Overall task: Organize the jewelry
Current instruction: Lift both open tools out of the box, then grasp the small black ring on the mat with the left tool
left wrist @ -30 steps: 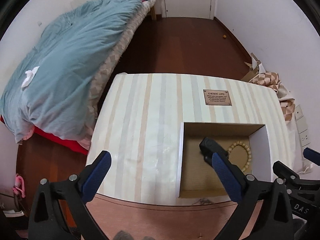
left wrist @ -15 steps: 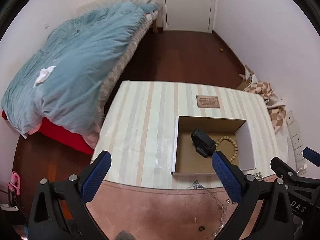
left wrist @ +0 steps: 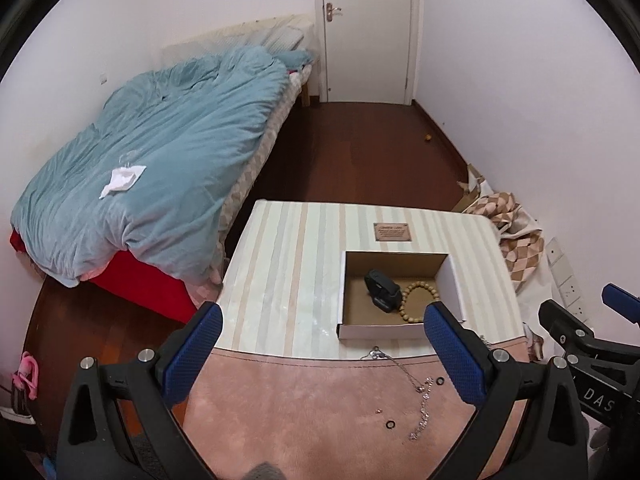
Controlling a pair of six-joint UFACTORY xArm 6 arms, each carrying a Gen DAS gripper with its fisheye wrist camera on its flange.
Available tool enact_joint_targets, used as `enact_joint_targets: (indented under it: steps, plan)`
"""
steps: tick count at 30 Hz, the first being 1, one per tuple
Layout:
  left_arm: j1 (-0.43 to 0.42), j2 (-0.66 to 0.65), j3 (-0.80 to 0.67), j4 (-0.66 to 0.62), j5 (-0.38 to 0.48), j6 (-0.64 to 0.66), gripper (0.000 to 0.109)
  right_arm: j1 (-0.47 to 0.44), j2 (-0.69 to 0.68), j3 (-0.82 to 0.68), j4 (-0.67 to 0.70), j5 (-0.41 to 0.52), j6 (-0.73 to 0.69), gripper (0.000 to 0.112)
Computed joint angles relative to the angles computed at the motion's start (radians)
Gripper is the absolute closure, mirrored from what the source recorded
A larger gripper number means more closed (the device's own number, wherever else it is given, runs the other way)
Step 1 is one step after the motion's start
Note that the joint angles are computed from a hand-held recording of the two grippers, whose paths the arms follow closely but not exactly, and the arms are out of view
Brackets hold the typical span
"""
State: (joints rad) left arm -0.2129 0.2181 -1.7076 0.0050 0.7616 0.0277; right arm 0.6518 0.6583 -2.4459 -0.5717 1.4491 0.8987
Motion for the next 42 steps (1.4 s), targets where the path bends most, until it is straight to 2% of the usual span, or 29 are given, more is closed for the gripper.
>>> enact_joint_targets:
  steps: [9,12,17,20,21,22,24,26,32,34,35,38,41,42]
  plan:
    - [0.005,-0.066,0.055,-0.037,-0.004,0.011,0.006,0.022,-0.185,0.257,-0.022,-0.099,0.109,0.015]
    - [0.0,-0.076,0.092,-0.007,-0.02,-0.022,0.006,0.01,-0.257,0.401,-0.004,-0.167,0.165,0.015]
    - [-0.01,-0.08,0.199,0.041,-0.053,-0.045,0.006,-0.033,-0.333,0.637,0.105,-0.277,0.21,0.015]
    - [-0.015,-0.059,0.268,0.097,-0.053,-0.066,0.006,-0.061,-0.373,0.803,0.193,-0.381,0.233,0.016]
    - [-0.015,-0.05,0.292,0.118,-0.056,-0.077,0.006,-0.07,-0.388,0.864,0.224,-0.435,0.239,0.018]
    - [-0.015,-0.035,0.306,0.129,-0.047,-0.081,0.006,-0.074,-0.39,0.9,0.241,-0.464,0.241,0.025]
    - [-0.012,-0.016,0.33,0.108,-0.025,-0.058,0.006,-0.078,-0.388,0.949,0.276,-0.494,0.241,0.032]
    - [-0.016,-0.002,0.35,0.087,-0.01,-0.037,0.006,-0.081,-0.392,1.006,0.3,-0.527,0.26,0.033]
    - [-0.048,0.006,0.411,-0.005,-0.044,0.06,0.007,-0.097,-0.412,1.113,0.314,-0.578,0.312,0.039]
    - [-0.063,0.014,0.414,-0.037,-0.05,0.093,0.016,-0.105,-0.414,1.129,0.318,-0.589,0.314,0.043]
    - [-0.07,0.02,0.415,-0.043,-0.055,0.1,0.024,-0.107,-0.414,1.133,0.314,-0.588,0.317,0.043]
    - [-0.091,0.033,0.406,-0.07,-0.039,0.128,0.039,-0.113,-0.413,1.139,0.32,-0.587,0.311,0.043]
    - [-0.109,0.036,0.416,-0.083,-0.047,0.138,0.044,-0.117,-0.415,1.145,0.326,-0.584,0.306,0.043]
    - [-0.114,0.035,0.421,-0.087,-0.052,0.143,0.054,-0.119,-0.418,1.149,0.326,-0.585,0.307,0.043]
